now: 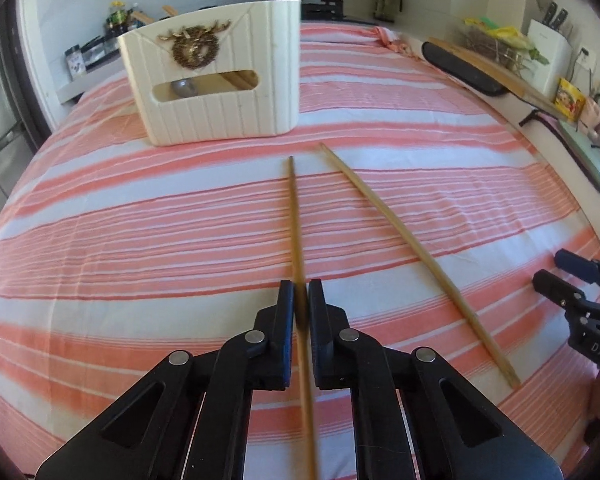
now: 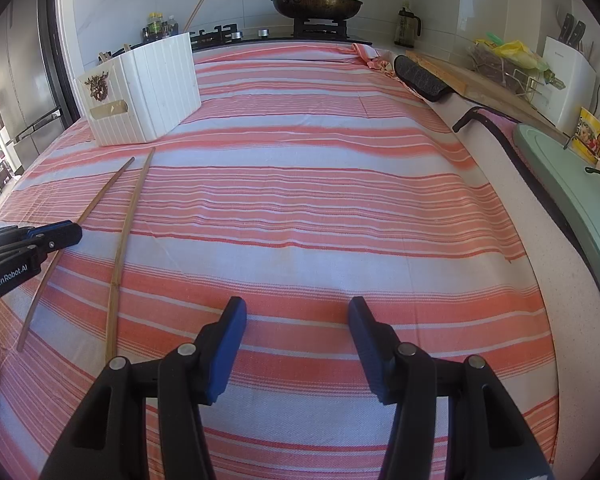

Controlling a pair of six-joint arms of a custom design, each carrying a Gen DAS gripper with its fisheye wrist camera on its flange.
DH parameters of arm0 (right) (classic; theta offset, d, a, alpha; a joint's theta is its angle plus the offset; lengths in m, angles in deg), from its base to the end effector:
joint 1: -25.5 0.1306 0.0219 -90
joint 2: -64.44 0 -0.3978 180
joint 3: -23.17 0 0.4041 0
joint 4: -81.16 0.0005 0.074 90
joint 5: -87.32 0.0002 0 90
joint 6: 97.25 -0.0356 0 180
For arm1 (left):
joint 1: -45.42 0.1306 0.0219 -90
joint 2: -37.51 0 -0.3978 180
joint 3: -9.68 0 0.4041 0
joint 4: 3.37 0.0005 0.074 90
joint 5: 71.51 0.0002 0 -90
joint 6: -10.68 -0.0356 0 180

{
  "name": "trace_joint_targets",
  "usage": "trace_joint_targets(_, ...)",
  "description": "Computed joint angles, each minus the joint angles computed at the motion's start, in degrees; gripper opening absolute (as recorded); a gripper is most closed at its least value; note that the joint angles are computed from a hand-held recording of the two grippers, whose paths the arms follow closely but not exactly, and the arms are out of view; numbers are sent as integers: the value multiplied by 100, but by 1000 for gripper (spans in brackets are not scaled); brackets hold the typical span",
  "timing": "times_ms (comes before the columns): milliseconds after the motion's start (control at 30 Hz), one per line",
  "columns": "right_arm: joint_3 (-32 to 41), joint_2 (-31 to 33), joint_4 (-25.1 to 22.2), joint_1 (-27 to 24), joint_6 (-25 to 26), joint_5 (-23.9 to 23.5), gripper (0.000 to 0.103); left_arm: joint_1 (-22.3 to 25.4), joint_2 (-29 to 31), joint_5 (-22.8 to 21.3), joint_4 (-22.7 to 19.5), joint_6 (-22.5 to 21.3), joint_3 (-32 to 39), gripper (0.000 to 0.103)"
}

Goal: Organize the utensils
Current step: 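Close the left gripper on a wooden chopstick while the right grasps another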

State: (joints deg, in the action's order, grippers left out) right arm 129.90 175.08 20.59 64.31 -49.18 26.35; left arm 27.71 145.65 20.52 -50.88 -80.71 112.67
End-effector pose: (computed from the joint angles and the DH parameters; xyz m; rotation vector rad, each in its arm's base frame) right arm 0.4868 0.3687 0.3804 0.2129 2.4752 -0.1254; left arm 0.5849 -0.1886 0.3851 0.4289 2.4594 -0.1635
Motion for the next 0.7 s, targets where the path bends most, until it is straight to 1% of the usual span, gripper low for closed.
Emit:
trace_joint_targets(67, 2, 1, 0, 1, -2, -1, 54, 140, -3, 70, -44, 47, -9, 5)
trace_joint_targets(267, 8, 4, -13, 4, -2, 7, 54, 623, -95, 81, -56, 33, -140, 5)
trace_joint_targets(400, 8, 1, -14, 2, -5, -1, 54, 921, -101, 217, -135, 74, -128, 6)
trace_joint_targets(433, 9, -10, -27, -2, -43, -31, 54, 974, -94, 279, -184, 63, -106, 6)
trace_joint_targets(500, 135, -2, -204, -2, -189, -169, 54, 1060, -97, 404, -261, -4, -88, 6)
trace_joint_targets(533, 184, -29, -188, 14, -165, -229, 54, 1093, -103, 465, -294, -36, -84, 6)
trace_joint_targets(600, 360, -52, -145, 57, -49, -324, 54, 1157, -65, 656, -424, -79, -9, 19)
trace_joint_targets(667, 671, 29, -222, 61, 78, -615, 54, 1214, -32, 872, -531, -107, 75, 55)
trace_joint_targets(700, 853, 107, -274, 58, 159, -783, 54, 1238, -15, 942, -575, -139, 125, 62)
